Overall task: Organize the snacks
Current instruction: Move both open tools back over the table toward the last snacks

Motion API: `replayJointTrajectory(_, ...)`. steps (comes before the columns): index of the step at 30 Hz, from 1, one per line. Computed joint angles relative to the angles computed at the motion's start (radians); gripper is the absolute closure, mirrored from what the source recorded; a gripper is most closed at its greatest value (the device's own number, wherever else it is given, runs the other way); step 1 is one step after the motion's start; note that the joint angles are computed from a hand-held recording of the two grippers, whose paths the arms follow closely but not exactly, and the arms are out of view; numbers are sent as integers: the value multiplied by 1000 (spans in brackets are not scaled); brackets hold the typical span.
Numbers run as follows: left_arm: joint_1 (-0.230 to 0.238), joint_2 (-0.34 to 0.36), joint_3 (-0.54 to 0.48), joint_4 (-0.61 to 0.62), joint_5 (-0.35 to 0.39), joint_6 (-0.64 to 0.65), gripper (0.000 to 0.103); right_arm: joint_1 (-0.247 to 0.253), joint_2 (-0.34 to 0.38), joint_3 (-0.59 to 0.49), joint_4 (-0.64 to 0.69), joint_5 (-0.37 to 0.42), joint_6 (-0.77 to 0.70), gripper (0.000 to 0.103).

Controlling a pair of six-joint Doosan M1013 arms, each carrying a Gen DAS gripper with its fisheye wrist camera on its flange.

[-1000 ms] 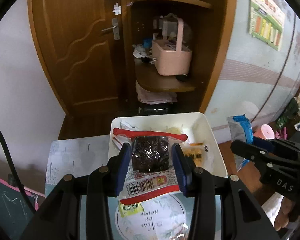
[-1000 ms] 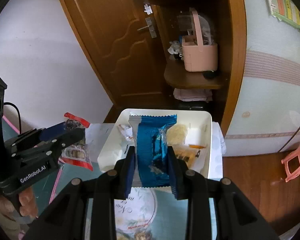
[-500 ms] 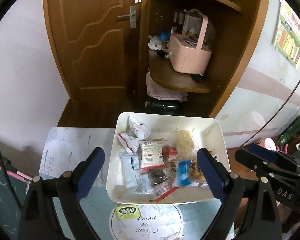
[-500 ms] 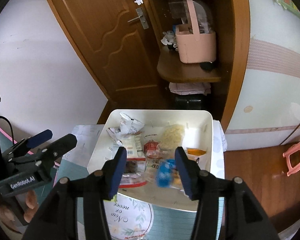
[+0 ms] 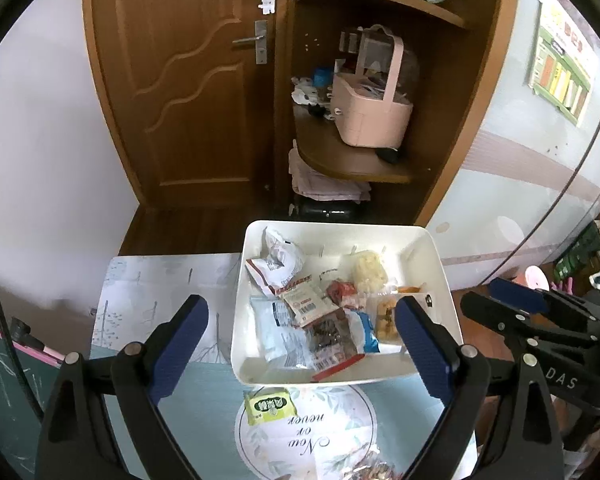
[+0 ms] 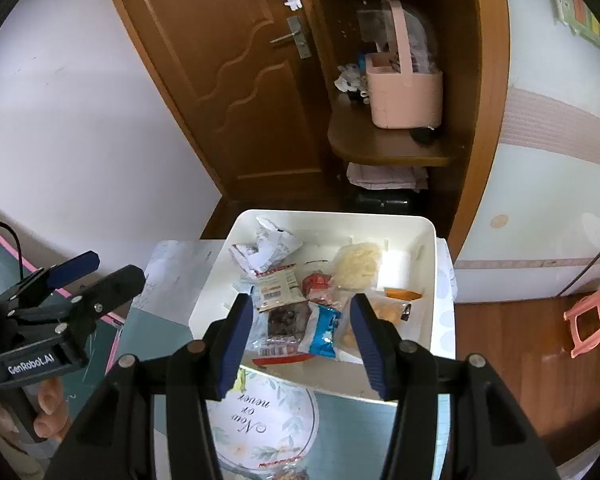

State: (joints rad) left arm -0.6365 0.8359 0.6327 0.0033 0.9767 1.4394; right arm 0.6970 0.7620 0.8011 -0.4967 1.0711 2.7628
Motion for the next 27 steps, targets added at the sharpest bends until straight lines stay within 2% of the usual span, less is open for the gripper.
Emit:
replayJointTrajectory(4, 0, -35, 59, 4, -36, 15, 5, 13, 2, -10, -13, 13, 2, 52)
replayJointTrajectory(18, 11, -165, 267, -38, -144, 67, 5, 71, -3, -10, -57, 36, 47, 52)
replayJointTrajectory(24, 18, -228, 392, -47, -208, 85, 5, 103, -4, 9, -47, 36, 62, 52)
replayJointTrajectory(27, 21, -259, 461, -54, -233, 106, 5, 116, -4, 22, -33, 38, 76, 45)
